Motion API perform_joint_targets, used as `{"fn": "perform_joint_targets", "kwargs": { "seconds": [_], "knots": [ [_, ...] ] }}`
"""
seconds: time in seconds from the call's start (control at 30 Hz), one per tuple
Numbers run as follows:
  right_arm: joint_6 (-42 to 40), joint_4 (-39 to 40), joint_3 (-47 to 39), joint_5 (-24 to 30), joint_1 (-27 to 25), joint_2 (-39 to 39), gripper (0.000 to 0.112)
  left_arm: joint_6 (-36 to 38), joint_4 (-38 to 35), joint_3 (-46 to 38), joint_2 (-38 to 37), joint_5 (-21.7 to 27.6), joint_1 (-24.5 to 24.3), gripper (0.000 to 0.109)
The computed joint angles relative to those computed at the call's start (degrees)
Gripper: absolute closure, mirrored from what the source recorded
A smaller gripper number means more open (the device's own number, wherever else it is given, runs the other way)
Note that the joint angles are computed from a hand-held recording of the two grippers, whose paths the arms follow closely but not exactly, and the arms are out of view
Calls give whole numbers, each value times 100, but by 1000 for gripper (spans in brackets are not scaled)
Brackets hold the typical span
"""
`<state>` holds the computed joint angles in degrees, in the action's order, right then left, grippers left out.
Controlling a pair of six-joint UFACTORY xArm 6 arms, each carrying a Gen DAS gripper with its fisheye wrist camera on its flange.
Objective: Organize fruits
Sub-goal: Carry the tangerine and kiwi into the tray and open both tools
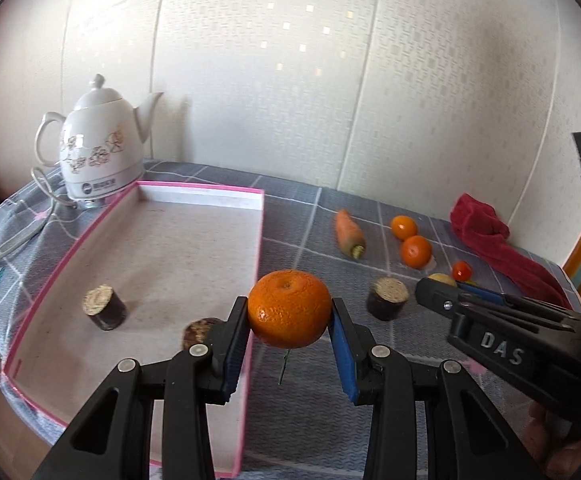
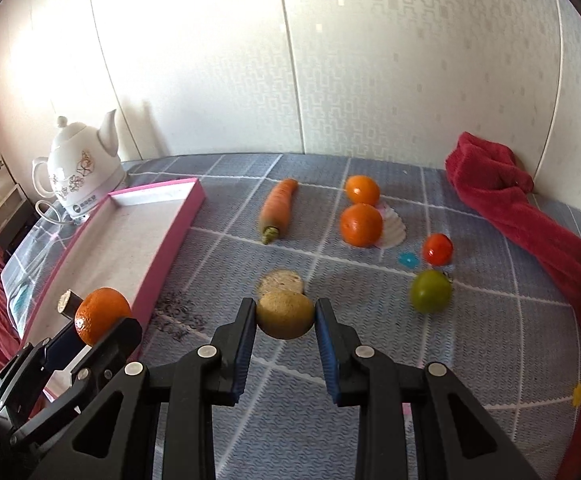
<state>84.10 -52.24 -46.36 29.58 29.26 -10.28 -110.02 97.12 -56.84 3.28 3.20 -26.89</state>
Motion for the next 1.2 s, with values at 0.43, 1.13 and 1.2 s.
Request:
{"fn": "perform_joint_targets", "kwargs": {
  "seconds": [0.43, 1.13, 1.2],
  "knots": [
    [637, -1153, -897, -233, 203, 642, 82, 1475, -1686, 185, -119, 146, 452, 69],
    [451, -1340, -2238, -1253, 11, 2073, 82, 1656, -2247, -7, 138, 711, 958, 69],
    [487, -1328, -2252, -1264, 9, 2089, 82, 1720, -2319, 27, 110, 834, 917, 69]
  ]
}}
